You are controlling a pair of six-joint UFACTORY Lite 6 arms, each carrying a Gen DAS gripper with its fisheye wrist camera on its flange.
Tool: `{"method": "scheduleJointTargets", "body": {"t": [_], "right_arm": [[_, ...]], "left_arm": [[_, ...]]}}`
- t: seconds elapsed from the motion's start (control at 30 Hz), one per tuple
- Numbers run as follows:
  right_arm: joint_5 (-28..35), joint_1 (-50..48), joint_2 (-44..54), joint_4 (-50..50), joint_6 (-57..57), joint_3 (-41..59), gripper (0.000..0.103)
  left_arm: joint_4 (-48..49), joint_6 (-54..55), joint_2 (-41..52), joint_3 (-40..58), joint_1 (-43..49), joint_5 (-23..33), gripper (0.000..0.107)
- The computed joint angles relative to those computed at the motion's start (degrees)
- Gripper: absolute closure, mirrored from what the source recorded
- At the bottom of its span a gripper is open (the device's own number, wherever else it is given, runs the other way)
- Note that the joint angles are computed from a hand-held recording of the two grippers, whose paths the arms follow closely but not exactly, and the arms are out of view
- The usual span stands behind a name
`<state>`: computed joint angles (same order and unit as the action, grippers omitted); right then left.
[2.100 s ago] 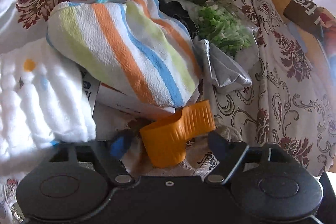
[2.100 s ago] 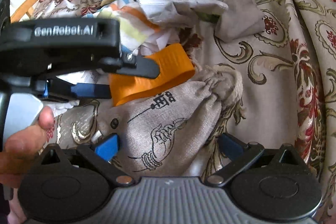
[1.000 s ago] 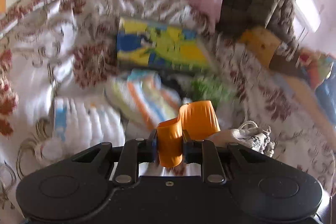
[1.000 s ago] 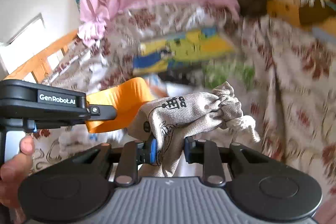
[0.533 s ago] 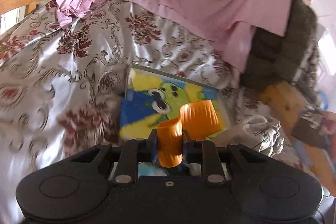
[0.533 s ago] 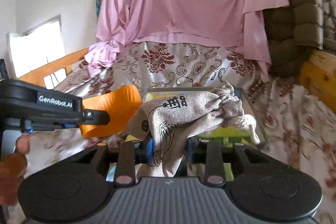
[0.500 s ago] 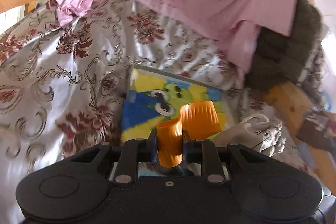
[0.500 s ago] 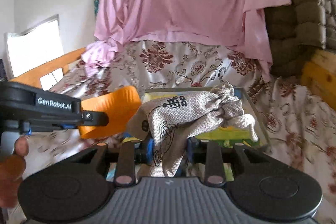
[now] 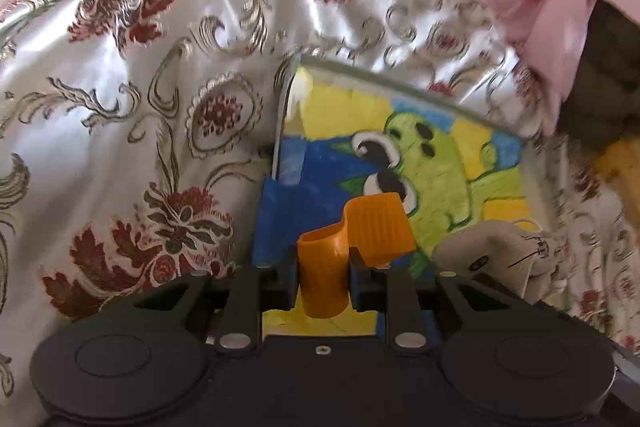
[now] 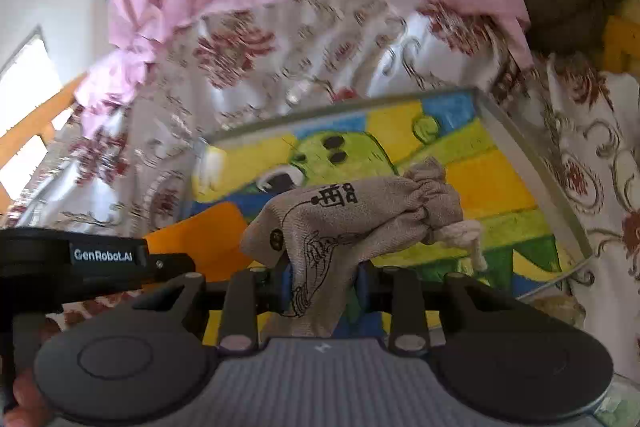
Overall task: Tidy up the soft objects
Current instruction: 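Carry the strap and pouch into the glass tray and open both tools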
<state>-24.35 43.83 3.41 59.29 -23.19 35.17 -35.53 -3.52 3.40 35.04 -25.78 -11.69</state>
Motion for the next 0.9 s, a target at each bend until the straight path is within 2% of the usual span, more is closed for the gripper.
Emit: {"method": "scheduleJointTargets", "body": {"t": [0.13, 0.27, 0.37, 0.5, 0.57, 0.7, 0.77, 0.83, 0.9], "right_arm": [[1.4, -1.8, 2.8, -2.6, 2.3, 1.3, 0.066], [1.9, -3.0, 4.4, -5.2, 4.6, 1.5, 0.060], [3.7, -3.9, 2.9, -5.4, 4.8, 0.8, 0.052], [3.9, -2.9, -0.7, 4.5, -5.6, 0.0, 0.033], [3.3, -2.0, -3.8, 9.7, -10.9, -1.1, 0.029], [0.3, 1.4, -13.3, 22.6, -22.5, -4.4, 0.019], [-2.4, 4.1, -18.9, 29.3, -28.1, -6.2, 0.015], [-7.1, 8.9, -26.2, 36.3, -33.3, -8.4, 0.011], [-13.9, 15.4, -32.3, 41.8, -37.3, -9.7, 0.007]], "left_arm": [[-2.4, 2.0, 4.0, 2.5, -0.5, 0.7, 0.078], [-13.4, 12.7, 5.1, 3.5, -2.3, 0.6, 0.074], [-20.6, 19.4, 3.8, 2.8, -3.6, 0.1, 0.066], [-35.8, 33.8, -0.5, 1.1, -5.0, -0.4, 0.056], [-43.2, 40.7, -4.4, -0.7, -6.1, -1.4, 0.049], [-61.4, 57.8, -15.7, -5.3, -10.7, -6.8, 0.039], [-66.6, 62.3, -22.4, -7.8, -14.0, -11.0, 0.032], [-70.9, 65.4, -30.0, -10.4, -19.6, -17.8, 0.026], [-74.7, 67.6, -37.8, -12.3, -27.8, -27.6, 0.023]]}}
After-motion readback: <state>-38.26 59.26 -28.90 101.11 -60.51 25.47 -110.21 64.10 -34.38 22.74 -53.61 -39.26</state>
